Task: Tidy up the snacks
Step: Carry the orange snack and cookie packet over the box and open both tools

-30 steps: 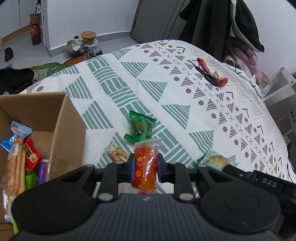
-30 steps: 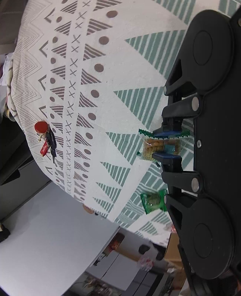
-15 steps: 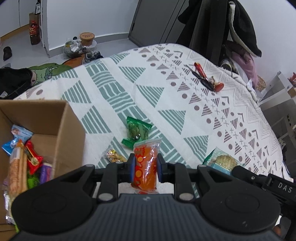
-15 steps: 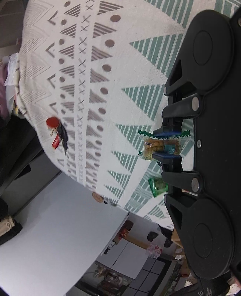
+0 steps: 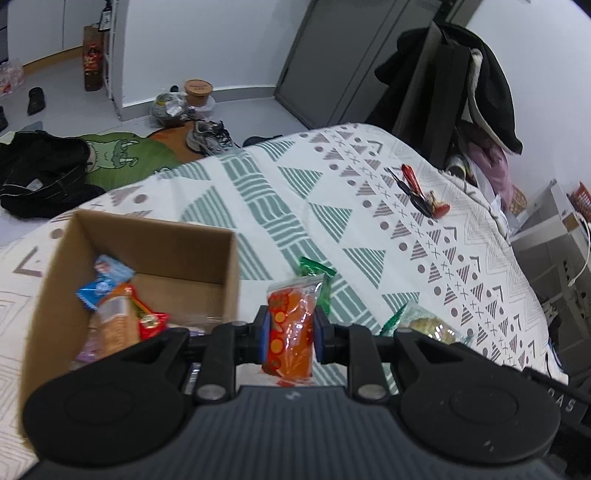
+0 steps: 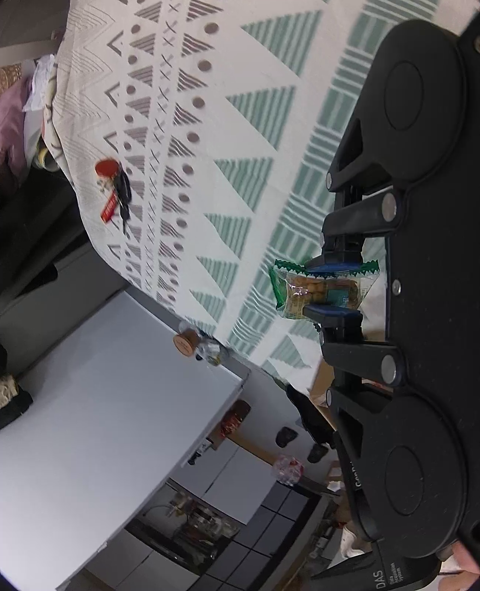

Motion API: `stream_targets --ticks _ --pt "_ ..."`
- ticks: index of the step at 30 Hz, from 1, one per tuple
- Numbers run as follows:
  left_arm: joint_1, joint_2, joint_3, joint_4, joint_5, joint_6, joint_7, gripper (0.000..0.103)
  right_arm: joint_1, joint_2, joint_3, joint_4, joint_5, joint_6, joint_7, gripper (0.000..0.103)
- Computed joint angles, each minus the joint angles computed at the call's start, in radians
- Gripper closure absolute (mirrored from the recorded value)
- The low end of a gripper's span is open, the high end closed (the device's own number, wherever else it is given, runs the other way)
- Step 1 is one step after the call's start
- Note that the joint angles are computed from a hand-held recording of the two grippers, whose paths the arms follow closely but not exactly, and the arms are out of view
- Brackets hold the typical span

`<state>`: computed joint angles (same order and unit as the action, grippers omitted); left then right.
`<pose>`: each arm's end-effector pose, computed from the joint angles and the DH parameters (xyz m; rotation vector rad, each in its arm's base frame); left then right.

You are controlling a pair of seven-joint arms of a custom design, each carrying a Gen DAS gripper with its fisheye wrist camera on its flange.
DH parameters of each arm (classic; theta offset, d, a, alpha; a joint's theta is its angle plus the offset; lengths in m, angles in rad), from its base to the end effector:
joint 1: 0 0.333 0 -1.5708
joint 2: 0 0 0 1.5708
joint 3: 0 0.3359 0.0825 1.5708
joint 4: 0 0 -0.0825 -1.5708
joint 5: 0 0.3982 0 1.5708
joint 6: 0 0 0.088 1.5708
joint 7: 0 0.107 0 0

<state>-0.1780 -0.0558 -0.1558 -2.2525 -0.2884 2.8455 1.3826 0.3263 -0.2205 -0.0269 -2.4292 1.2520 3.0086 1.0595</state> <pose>0.5415 -0.1730 0.4724 -2.0855 1.8873 -0.9310 0.4833 0.0762 0.4558 -1.2598 1.8606 -0.1390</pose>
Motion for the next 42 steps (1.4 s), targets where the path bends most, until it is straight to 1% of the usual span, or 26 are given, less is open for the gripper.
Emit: stream_targets --ticks 3,4,6,11,13,15,17,22,29,31,33,34,36,40,42 --pt "0.005 -0.038 0.020 -0.020 -0.036 -0.017 0.034 0.081 0.005 -0.014 0.031 -0.008 -0.062 0.012 0.073 0.085" --pt "0.005 -0.049 0.031 -0.024 -0.057 -0.028 0.049 0.081 0.008 -0.017 0.037 -0.010 -0.084 0.016 0.099 0.085" --pt "0.010 -0.068 0.043 -0.033 -0.062 -0.040 0.057 0.081 0.023 -0.024 0.045 -0.012 -0.116 0.025 0.142 0.085" --pt "0.016 -0.110 0.078 -0.056 -0.082 -0.060 0.091 0.081 0.059 -0.026 0.053 -0.004 -0.192 0.057 0.227 0.085" --pt "0.020 -0.121 0.092 -0.063 -0.089 -0.064 0.105 0.081 0.083 -0.023 0.045 0.004 -0.199 0.066 0.240 0.085" --pt "0.021 -0.129 0.105 -0.067 -0.103 -0.069 0.123 0.081 0.074 -0.019 0.065 0.006 -0.260 0.075 0.300 0.085" --pt "0.027 -0.133 0.117 -0.068 -0.115 -0.073 0.140 0.081 0.085 -0.009 0.063 0.014 -0.290 0.080 0.332 0.085" --pt "0.039 -0.115 0.138 -0.050 -0.160 -0.081 0.196 0.081 0.080 0.013 0.087 0.028 -0.406 0.092 0.437 0.085" --pt "0.069 -0.070 0.133 -0.006 -0.242 -0.092 0.267 0.081 0.057 0.063 0.116 0.073 -0.570 0.083 0.574 0.085" --pt "0.068 -0.055 0.135 0.010 -0.312 -0.098 0.333 0.081 0.048 0.076 0.128 0.086 -0.618 0.075 0.615 0.085" --pt "0.078 -0.044 0.127 0.024 -0.350 -0.101 0.369 0.080 0.034 0.092 0.139 0.101 -0.674 0.071 0.663 0.085" --pt "0.083 -0.038 0.122 0.027 -0.364 -0.093 0.380 0.077 0.032 0.099 0.142 0.106 -0.694 0.070 0.680 0.085" --pt "0.096 -0.027 0.115 0.039 -0.377 -0.104 0.390 0.077 0.021 0.115 0.150 0.120 -0.745 0.067 0.726 0.085" --pt "0.131 -0.014 0.103 0.055 -0.343 -0.143 0.365 0.076 0.027 0.143 0.146 0.147 -0.785 0.054 0.764 0.085" --pt "0.143 -0.015 0.101 0.053 -0.330 -0.152 0.360 0.074 0.053 0.161 0.132 0.168 -0.723 0.059 0.705 0.084"
